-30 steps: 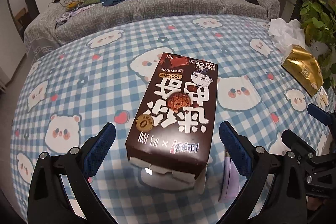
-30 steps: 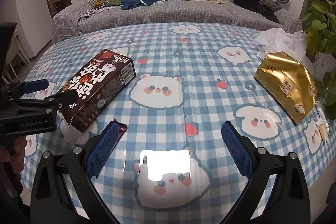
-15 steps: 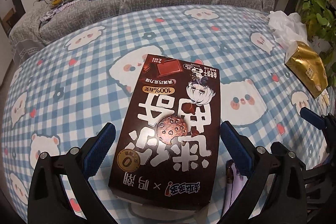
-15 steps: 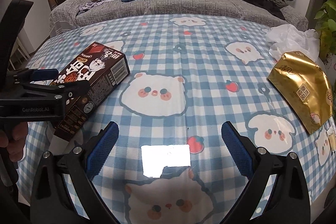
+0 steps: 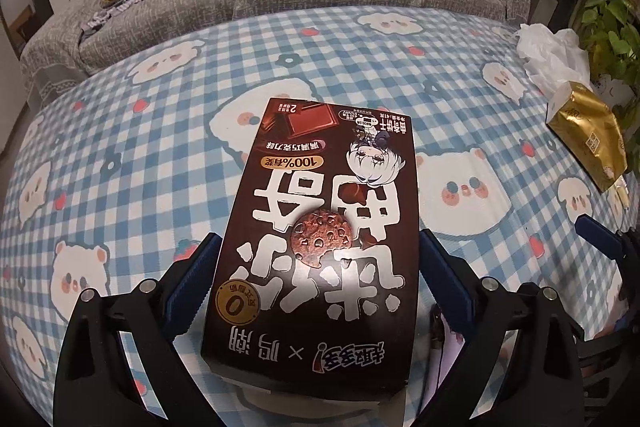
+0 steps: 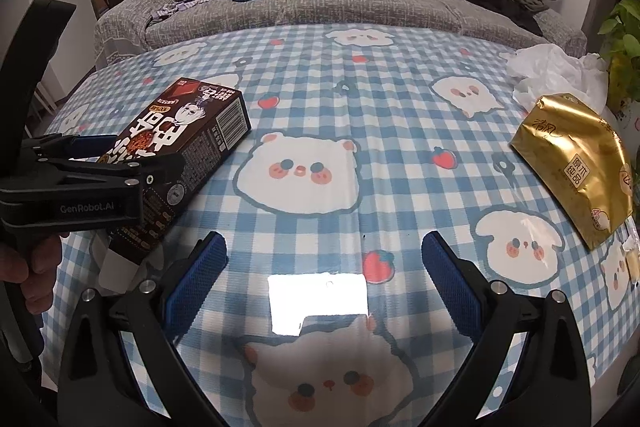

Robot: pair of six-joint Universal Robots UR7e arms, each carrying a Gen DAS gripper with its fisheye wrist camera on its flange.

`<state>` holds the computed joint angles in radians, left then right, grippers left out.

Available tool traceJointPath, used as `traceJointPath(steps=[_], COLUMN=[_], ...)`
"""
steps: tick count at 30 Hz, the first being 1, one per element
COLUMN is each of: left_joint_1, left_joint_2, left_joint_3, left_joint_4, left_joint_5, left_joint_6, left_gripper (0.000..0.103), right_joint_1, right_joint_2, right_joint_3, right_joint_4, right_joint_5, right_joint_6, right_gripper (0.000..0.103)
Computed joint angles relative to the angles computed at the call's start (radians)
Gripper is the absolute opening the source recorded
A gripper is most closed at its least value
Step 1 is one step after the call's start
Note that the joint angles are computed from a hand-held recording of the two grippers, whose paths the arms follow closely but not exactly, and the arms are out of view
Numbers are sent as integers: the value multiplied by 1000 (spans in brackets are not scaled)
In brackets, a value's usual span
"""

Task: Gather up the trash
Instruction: 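Grasp the brown chocolate box with the left tool while the right tool grasps the purple wrapper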

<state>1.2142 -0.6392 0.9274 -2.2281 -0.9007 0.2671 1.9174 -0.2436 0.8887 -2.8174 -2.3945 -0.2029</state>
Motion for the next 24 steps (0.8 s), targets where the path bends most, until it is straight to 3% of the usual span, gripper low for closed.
traceJointPath(steps=[6,9,15,18,20,24], left_joint_1=[5,12,27,27,26,25], left_joint_2=[-57,-93,-153,-184,-204,-235], left_joint_3=[71,114,171,212,238,283], left_joint_4=[-85,-133,-162,-187,-192,-206], left_joint_5=[63,94,120,123,127,136], left_joint_6=[-57,-75,-108,-97,-101,-104], left_gripper=[93,93,93,93,93,93], right_joint_1=[12,14,30,38,39,48], right_joint_2=[2,5,42,54,49,61], right_joint_3=[-3,-8,-43,-43,-36,-53], right_joint_4=[92,170,273,256,262,281], right_joint_5=[53,93,74,63,84,67], right_joint_6=[63,113,165,183,205,221], right_gripper=[94,86,64,52,26,20])
